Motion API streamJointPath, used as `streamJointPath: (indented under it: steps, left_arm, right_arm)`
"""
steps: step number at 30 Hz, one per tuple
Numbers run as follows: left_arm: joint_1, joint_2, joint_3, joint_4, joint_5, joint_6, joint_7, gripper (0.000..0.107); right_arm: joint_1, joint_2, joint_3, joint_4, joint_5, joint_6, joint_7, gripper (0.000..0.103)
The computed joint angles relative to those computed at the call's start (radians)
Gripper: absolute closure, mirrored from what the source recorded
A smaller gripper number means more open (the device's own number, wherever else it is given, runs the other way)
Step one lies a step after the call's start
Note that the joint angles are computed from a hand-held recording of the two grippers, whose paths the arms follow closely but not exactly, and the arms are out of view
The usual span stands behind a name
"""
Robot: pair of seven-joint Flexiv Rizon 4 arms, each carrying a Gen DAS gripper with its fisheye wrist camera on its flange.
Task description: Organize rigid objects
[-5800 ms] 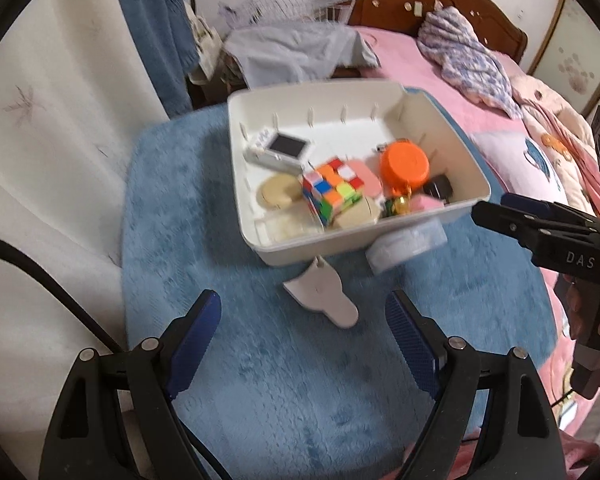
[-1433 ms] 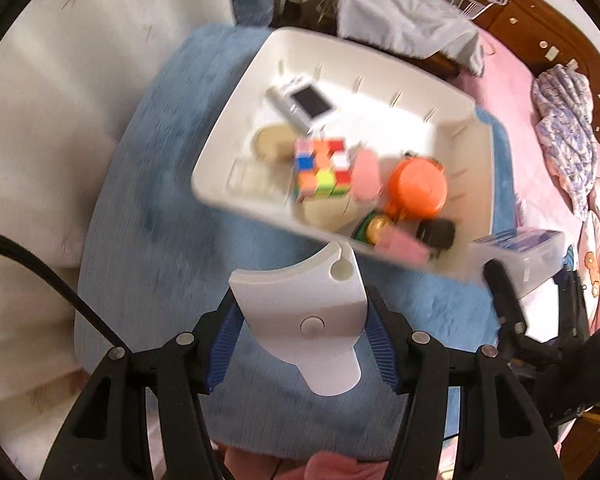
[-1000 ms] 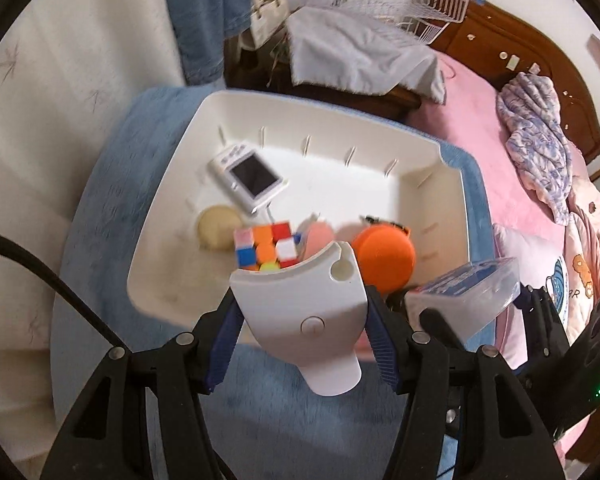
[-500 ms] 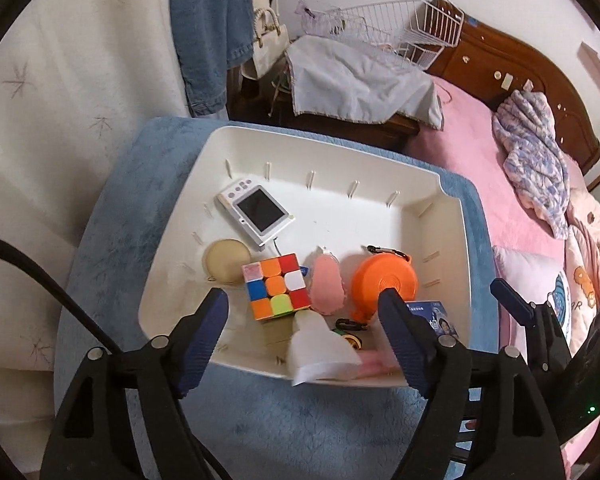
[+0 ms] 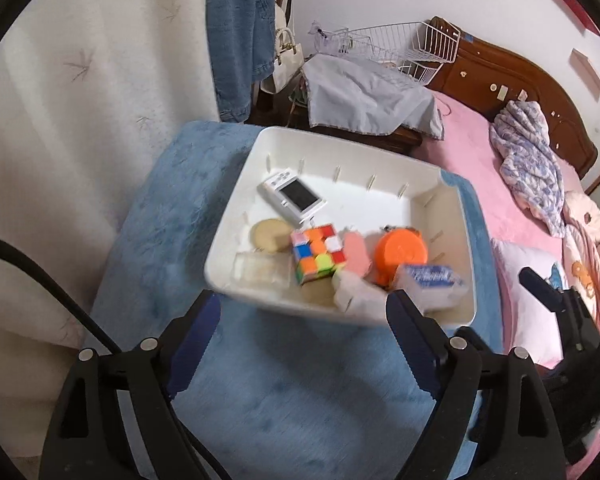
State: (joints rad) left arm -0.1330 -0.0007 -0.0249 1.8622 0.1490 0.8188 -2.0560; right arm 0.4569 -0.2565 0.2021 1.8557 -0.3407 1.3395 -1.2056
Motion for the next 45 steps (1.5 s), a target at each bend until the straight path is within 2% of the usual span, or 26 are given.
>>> streamJointPath:
  steps: [5, 8, 13, 17, 22, 28, 31, 37, 40, 45]
  left_arm:
    - [-0.001, 0.092, 0.016, 0.096, -0.059, -0.006, 0.05, 0.02]
    - [0.01, 0.145, 0.013, 0.127, -0.059, -0.05, 0.074, 0.02]
    - [0.025, 0.227, 0.021, 0.188, -0.101, -0.054, 0.132, 0.02]
    - [0.04, 0.271, 0.02, 0.206, -0.134, -0.059, 0.151, 0.02]
    - [0.036, 0.31, 0.016, 0.213, -0.182, -0.051, 0.2, 0.02]
    - [0.04, 0.347, -0.024, 0.19, -0.129, -0.047, 0.233, 0.02]
    - [0.055, 0.361, -0.05, 0.172, -0.071, -0.069, 0.206, 0.02]
    - [0.079, 0.39, -0.096, 0.166, 0.048, -0.082, 0.123, 0.019]
    - [0.093, 0.407, -0.114, 0.171, 0.101, -0.078, 0.072, 0.007]
    - [0.094, 0.415, -0.134, 0.169, 0.163, -0.063, 0.055, 0.005]
  right_arm:
    - [0.014, 0.089, 0.04, 0.037, 0.061, -0.125, 0.074, 0.001]
    - [0.032, 0.137, 0.043, 0.066, 0.041, -0.179, 0.176, 0.001]
    - [0.045, 0.21, 0.073, 0.086, 0.066, -0.252, 0.315, 0.001]
    - [0.053, 0.255, 0.09, 0.088, 0.051, -0.311, 0.359, 0.001]
    - [0.06, 0.31, 0.107, 0.063, 0.098, -0.398, 0.373, 0.001]
    - [0.065, 0.352, 0.12, 0.045, 0.089, -0.452, 0.387, 0.001]
    - [0.066, 0.37, 0.126, 0.04, 0.1, -0.468, 0.404, 0.001]
    - [0.067, 0.381, 0.143, 0.049, 0.038, -0.518, 0.47, 0.001]
    - [0.069, 0.386, 0.15, 0.058, 0.018, -0.545, 0.506, 0.001]
    - [0.069, 0.398, 0.154, 0.069, -0.017, -0.561, 0.54, 0.001]
